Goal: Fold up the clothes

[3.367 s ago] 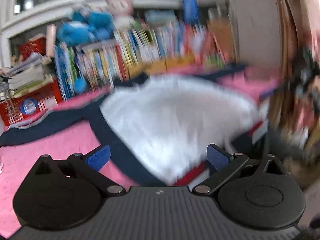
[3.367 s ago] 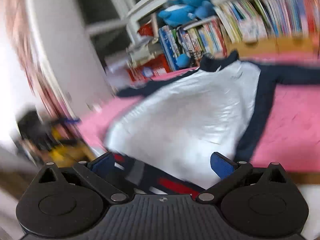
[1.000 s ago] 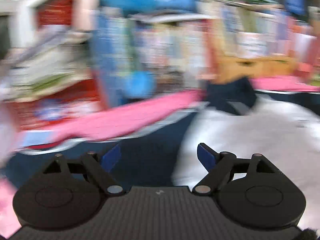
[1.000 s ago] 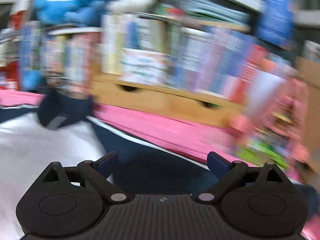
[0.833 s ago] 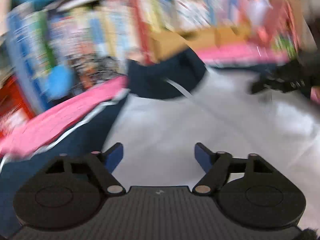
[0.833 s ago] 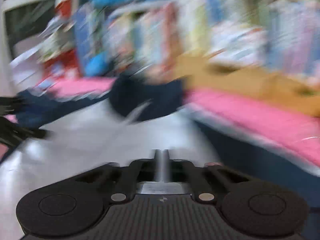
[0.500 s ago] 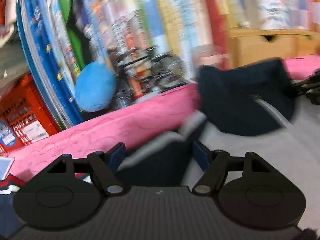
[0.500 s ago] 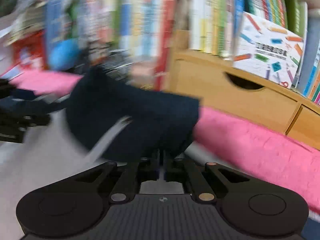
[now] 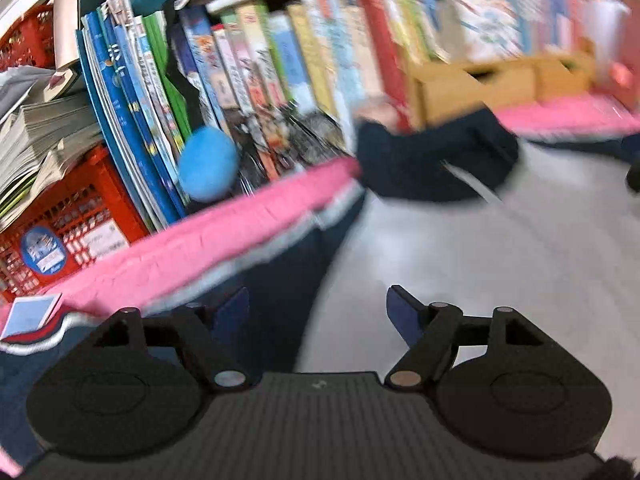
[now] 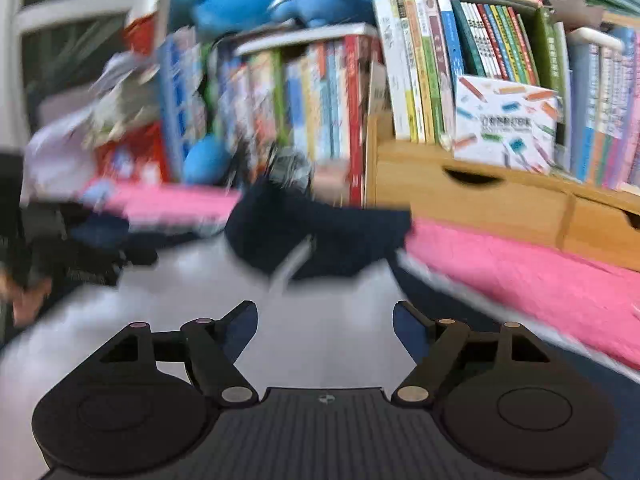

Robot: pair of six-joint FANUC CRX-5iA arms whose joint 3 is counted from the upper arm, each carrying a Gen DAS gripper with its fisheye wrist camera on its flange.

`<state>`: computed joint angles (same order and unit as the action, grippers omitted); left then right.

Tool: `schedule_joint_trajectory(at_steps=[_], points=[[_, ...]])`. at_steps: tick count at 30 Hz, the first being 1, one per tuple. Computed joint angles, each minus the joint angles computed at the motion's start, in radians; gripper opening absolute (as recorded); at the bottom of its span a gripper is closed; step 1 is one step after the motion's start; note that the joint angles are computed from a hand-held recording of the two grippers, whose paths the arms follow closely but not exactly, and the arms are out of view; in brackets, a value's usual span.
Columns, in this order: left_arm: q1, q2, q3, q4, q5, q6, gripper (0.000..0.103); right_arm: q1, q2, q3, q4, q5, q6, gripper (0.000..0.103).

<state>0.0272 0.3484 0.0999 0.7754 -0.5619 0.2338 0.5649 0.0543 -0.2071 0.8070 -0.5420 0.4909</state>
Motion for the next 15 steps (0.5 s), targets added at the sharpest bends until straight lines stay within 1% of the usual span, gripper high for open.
schedule_joint_trajectory(at_steps=[2,3,4,5,7,9,10,12,13,14,15], points=[[0.013,-0.048,-0.072,0.018,0.012,-0.04,0.079,0.011,-0.079,-0.079,-0.004,-0.056,-0.033,0.075],[0.019,-0.063,-0.091,0.017,0.014,-0.04,0.079,0.009,-0.114,-0.118,0.013,-0.085,-0.075,0.075],[0.027,-0.067,-0.088,-0.002,0.005,-0.009,0.08,0.006,-0.143,-0.149,0.033,-0.133,-0.129,0.075],[0.033,-0.066,-0.077,-0.025,-0.007,0.033,0.081,0.0,-0.169,-0.172,0.038,-0.201,-0.185,0.075],[0.041,-0.063,-0.061,-0.054,-0.02,0.104,0.088,-0.021,-0.211,-0.207,0.034,-0.325,-0.277,0.075],[0.04,-0.064,-0.069,-0.046,-0.002,0.119,0.092,-0.054,-0.244,-0.251,0.064,-0.41,-0.365,0.075],[0.038,-0.064,-0.076,-0.037,0.011,0.115,0.094,-0.062,-0.262,-0.268,0.08,-0.466,-0.408,0.075],[0.035,-0.065,-0.087,-0.019,0.03,0.103,0.094,-0.072,-0.281,-0.269,0.078,-0.618,-0.476,0.074],[0.036,-0.069,-0.093,-0.014,0.034,0.098,0.095,-0.078,-0.32,-0.297,0.094,-0.645,-0.53,0.074],[0.037,-0.071,-0.095,-0.014,0.034,0.1,0.095,-0.079,-0.386,-0.349,0.135,-0.639,-0.61,0.074],[0.038,-0.07,-0.091,-0.023,0.032,0.114,0.097,-0.074,-0.443,-0.397,0.183,-0.654,-0.7,0.078]])
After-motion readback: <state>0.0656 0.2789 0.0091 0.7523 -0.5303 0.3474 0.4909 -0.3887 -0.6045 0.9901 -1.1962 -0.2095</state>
